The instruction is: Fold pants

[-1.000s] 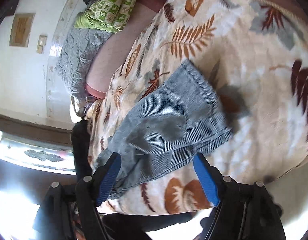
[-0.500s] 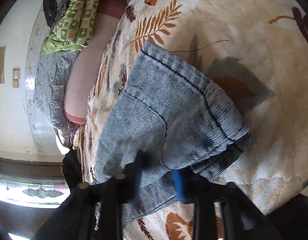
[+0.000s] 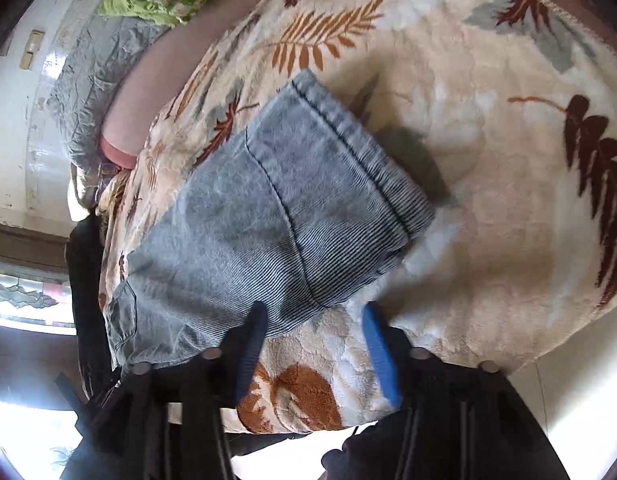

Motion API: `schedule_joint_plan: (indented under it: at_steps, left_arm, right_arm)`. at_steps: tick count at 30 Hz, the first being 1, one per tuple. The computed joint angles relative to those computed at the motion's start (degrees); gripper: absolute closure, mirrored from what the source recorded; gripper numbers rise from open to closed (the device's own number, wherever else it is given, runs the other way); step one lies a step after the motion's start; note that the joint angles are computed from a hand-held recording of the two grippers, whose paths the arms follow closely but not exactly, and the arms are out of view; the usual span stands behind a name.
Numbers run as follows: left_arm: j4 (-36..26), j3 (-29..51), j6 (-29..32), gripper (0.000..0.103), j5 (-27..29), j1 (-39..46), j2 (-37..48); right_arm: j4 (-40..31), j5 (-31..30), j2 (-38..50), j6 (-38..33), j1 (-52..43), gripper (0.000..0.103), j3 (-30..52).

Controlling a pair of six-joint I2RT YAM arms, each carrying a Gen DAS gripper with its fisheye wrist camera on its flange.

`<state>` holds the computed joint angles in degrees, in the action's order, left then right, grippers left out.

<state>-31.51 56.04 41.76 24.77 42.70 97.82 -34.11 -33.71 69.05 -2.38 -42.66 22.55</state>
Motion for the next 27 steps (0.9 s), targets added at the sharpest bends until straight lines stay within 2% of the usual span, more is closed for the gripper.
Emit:
schedule_joint_plan:
  at_steps: [1, 2, 3, 4, 5, 7, 8, 9, 10, 11, 12, 13, 14, 15, 16, 17, 19, 22, 24, 25, 27]
  left_arm:
    - [-0.81, -0.50, -0.22, 0.086, 1.22, 0.11, -2.06]
    - [-1.89, -1.00, -0.17, 0.064, 2.97, 0.14, -4.24]
    - [-2.72, -1.84, 0.10, 0.047, 5.42, 0.27, -6.57]
    - [-3.18, -2.92, 0.62, 0.043, 7.92, 0.16, -8.85]
    - [-3.04, -4.17, 1.09, 0.042, 9.43, -0.61, -10.98]
    - [-1.32, -6.76, 0.34, 0.042, 8.21, -3.84, -13.51]
    - [-0.61, -7.61, -0.68, 0.042, 6.93, -5.47, -13.39]
    - [0.28, -8.36, -1.41, 0.042, 5.83, -6.78, -12.59]
    - [2.49, -9.71, -2.04, 0.042, 3.94, -8.02, -11.73]
    - [6.08, -11.55, -3.61, 0.042, -0.25, -9.82, -10.75]
    - [9.37, -13.01, -4.48, 0.042, -5.13, -11.16, -8.90]
    - [11.40, -13.57, -3.66, 0.041, -7.94, -11.60, -6.34]
    - [12.73, -14.10, -2.32, 0.039, -7.37, -10.81, -5.06]
    - [13.25, -15.08, -1.03, 0.039, -6.17, -9.98, -6.20]
    - [12.10, -15.11, 0.16, 0.039, -6.56, -9.95, -7.45]
    - [10.78, -14.81, 0.94, 0.039, -6.82, -9.90, -8.55]
    - [8.95, -13.97, 0.66, 0.040, -6.82, -9.97, -11.16]
    - [8.84, -12.46, -1.98, 0.040, -3.33, -10.38, -14.44]
    - [10.19, -11.50, -5.16, 0.039, -2.03, -11.55, -14.61]
    - [11.81, -11.21, -6.76, 0.039, -2.51, -12.32, -13.75]
    - [14.74, -10.90, -9.36, 0.039, -5.08, -13.47, -10.96]
  right_arm:
    - [-2.23, 0.57, -4.63, -0.43, -1.20, 0.034, -0.05]
    - [-4.83, 0.54, -8.36, -1.18, -1.79, 0.034, 0.51]
    - [-7.23, -0.54, -11.02, -1.67, -2.01, 0.034, 1.27]
    - [-8.73, -2.78, -12.82, -1.30, -1.77, 0.034, 2.08]
    - [-9.63, -5.76, -14.12, -0.88, -1.16, 0.034, 2.63]
    - [-7.31, -10.81, -13.49, 3.23, 3.79, 0.034, 3.65]
    - [-4.40, -12.88, -12.43, 5.91, 6.54, 0.033, 3.50]
    - [1.78, -12.70, -12.78, 12.93, 11.65, 0.033, 1.86]
    - [6.33, -13.25, -11.06, 16.47, 14.07, 0.032, 0.83]
    - [10.99, -14.71, -7.70, 18.72, 15.80, 0.030, -0.15]
    - [16.52, -15.12, -3.43, 21.01, 17.53, 0.029, -1.23]
    - [19.69, -12.86, 1.49, 21.37, 18.62, 0.029, -1.60]
    - [20.35, -7.75, 7.48, 20.82, 19.98, 0.027, -0.88]
    - [23.05, -5.50, 11.74, 22.35, 20.12, 0.031, -1.57]
    - [25.27, -8.81, 13.12, 21.92, 17.41, 0.031, -2.55]
    - [22.16, -9.70, 12.10, 22.02, 16.53, 0.031, -1.49]
    - [15.13, -4.56, 7.56, 22.71, 19.59, 0.031, 2.23]
    - [13.88, -1.60, 2.32, 27.06, 29.09, 0.028, 6.88]
    - [15.89, 0.47, 3.88, 29.55, 38.02, 0.028, 10.87]
    - [17.30, 3.38, 6.08, 30.32, 43.56, 0.028, 13.55]
    - [17.16, 8.07, 13.98, 29.10, 52.97, 0.028, 22.07]
